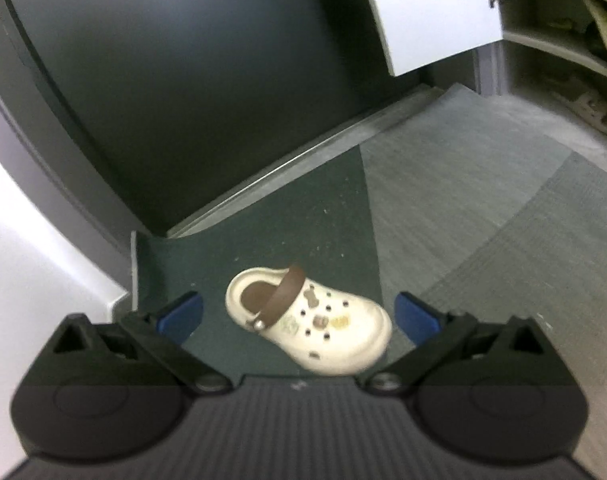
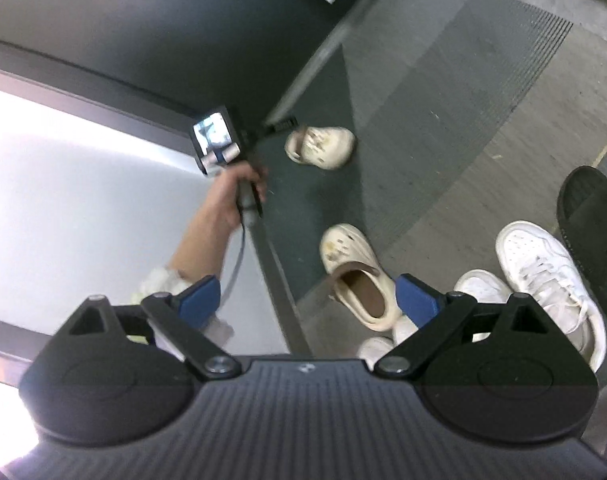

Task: Organize scattered shoes
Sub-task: 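Move the left gripper to the cream clog and grasp its brown strap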

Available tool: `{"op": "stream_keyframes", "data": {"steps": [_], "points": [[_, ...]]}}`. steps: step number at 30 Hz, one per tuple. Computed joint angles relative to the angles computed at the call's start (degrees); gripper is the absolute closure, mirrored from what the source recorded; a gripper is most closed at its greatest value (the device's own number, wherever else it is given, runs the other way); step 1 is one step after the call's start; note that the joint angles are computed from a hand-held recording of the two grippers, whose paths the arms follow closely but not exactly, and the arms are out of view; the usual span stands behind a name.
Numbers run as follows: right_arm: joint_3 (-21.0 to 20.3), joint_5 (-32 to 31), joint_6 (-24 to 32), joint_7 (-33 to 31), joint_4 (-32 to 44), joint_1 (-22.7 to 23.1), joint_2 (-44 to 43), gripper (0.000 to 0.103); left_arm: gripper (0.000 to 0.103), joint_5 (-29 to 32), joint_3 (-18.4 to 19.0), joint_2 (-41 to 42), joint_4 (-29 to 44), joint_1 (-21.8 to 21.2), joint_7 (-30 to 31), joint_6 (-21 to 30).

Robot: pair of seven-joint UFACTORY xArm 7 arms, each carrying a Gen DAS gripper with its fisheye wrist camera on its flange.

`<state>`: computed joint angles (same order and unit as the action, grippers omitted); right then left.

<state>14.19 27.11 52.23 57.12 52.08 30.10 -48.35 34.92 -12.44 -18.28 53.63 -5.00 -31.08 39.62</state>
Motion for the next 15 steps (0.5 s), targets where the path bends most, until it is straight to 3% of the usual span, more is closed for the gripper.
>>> {"op": "stream_keyframes", "data": {"steps": [5,7,12,15], "points": [[-1.11,-0.13,-0.33,-0.24,-1.63,-1.19,4.40,0.007,0.005,-2.25,5.01,8.78,-0.28,2.34,0.14,-10.38],[-1.56,-0.08,-1.34,-0.09,-2.54,-1.81,5.65,0.007,0.009,-2.97,6.05,11.86,0.96,2.54,0.66,-11.42],[-2.84,0.71,-1.50,-0.45,-4.00,-1.62,7.37,0.007,0.020,-13.41,9.34,20.55,4.34,1.61,9.79,-14.45],[-3.69,1.34,-0.96,-0.91,-4.86,-1.69,8.38,0.007,0.017,-12.58,10.90,24.22,6.98,0.64,7.81,-13.78]]}}
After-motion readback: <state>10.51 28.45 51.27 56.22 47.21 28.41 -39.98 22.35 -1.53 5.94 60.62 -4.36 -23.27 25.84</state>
